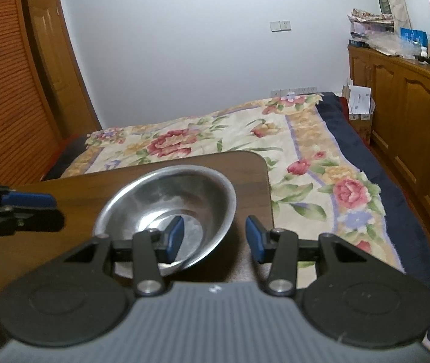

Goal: Organize plates and bowls

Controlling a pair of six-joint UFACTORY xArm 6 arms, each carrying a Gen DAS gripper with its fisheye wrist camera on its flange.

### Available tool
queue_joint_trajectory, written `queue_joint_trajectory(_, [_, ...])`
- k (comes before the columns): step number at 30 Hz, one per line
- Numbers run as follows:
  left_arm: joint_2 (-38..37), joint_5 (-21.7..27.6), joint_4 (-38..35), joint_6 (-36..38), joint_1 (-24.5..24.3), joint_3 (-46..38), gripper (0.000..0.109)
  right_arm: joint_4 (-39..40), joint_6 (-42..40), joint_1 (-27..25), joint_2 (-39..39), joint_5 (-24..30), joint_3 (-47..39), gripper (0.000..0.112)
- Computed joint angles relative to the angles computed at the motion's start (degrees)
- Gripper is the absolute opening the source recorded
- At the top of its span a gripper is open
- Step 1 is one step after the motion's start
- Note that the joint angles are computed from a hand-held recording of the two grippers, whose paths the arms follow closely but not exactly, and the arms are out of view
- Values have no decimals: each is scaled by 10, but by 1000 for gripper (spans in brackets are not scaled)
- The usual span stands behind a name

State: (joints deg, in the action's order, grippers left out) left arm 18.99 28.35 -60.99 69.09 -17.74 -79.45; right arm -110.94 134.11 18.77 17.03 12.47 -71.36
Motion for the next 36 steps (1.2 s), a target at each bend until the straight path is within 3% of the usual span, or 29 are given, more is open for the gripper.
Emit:
queue_joint_trajectory(7, [23,10,20,-23,3,-25,52,-16,19,-2,14,-18,-19,44])
queue_joint_trajectory(13, [32,20,30,-38,6,-34,49,-14,16,1,24,-26,-32,36])
queue_joint_trajectory(22, [63,47,80,-112,12,-74,41,-14,13,5,38,-38,-48,30])
queue_joint_trajectory(26, [72,71,93,-141,19,-87,23,-14,19,3,44,-49,-55,28])
queue_joint_trajectory(30, [59,76,78,-129,22,-73,22,-13,29,1,42,-54,-52,27])
queue_joint_trajectory(36, [22,72,44,-87,23,-36,23,-79,117,4,17,-55,-38,25])
